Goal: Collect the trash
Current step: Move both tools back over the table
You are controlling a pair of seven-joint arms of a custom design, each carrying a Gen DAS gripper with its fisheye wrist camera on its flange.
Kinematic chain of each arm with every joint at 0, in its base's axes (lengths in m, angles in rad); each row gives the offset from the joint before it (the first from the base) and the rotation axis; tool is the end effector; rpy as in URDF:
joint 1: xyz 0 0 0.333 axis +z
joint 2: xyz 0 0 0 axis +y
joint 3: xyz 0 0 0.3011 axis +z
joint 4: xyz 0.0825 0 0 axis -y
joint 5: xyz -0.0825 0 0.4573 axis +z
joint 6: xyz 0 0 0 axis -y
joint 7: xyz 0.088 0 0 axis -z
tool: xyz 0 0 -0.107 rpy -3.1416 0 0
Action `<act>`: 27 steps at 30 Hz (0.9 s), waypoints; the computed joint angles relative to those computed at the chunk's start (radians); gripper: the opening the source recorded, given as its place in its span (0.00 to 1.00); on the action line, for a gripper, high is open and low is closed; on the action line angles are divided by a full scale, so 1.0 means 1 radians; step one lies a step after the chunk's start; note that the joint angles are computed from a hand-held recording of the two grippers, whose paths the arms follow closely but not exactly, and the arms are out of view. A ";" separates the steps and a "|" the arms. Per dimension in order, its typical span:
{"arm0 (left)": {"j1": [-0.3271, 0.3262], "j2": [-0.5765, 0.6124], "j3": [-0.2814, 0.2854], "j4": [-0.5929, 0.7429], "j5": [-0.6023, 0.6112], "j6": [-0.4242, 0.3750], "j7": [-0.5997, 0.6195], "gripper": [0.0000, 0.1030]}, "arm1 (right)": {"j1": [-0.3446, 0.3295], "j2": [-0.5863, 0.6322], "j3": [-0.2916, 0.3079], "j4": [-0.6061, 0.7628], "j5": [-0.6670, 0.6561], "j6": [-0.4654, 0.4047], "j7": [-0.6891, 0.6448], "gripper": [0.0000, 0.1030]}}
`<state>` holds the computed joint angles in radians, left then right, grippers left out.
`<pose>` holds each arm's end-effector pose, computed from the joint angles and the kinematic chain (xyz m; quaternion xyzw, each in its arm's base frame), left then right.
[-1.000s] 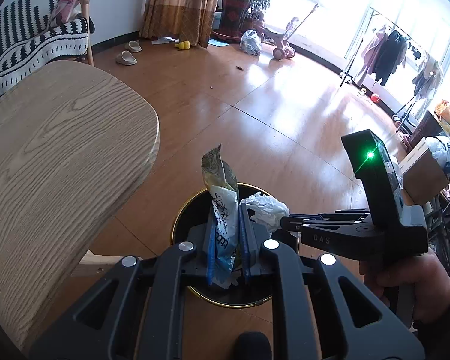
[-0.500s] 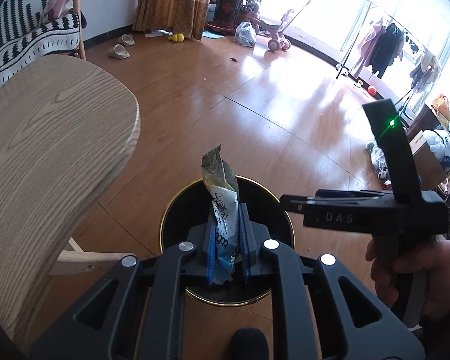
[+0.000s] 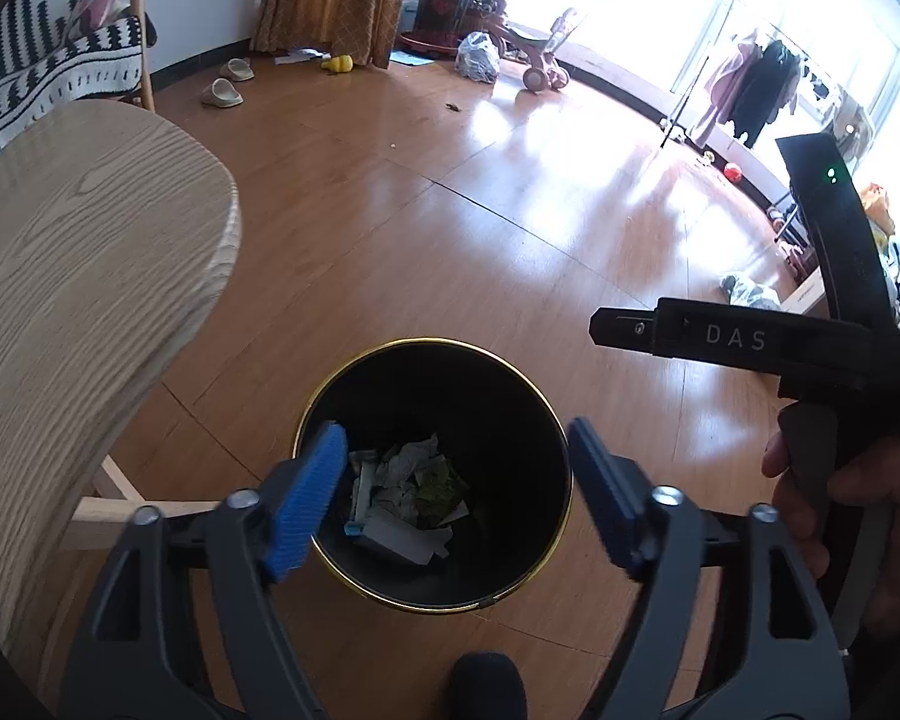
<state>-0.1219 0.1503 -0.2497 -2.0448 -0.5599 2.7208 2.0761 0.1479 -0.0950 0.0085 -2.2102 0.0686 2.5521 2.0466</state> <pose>0.6346 -0.2231 0.3674 -0.5207 0.7940 -0.3077 0.0605 0.6051 0.0945 0.4146 -0.5523 0.8047 -0.0762 0.2042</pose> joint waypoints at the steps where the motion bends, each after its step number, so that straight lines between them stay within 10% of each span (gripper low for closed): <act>1: 0.005 -0.011 0.000 -0.008 -0.012 0.001 0.009 0.81 | 0.003 0.004 0.004 0.008 -0.004 0.001 0.003 0.76; 13: 0.048 -0.217 0.116 -0.176 0.037 0.095 -0.032 0.92 | 0.101 0.117 0.068 0.201 -0.089 0.016 0.025 0.78; 27: 0.420 -0.337 0.243 -0.284 0.629 0.173 -0.728 0.92 | 0.345 0.564 0.153 0.822 -0.066 -0.113 -0.098 0.80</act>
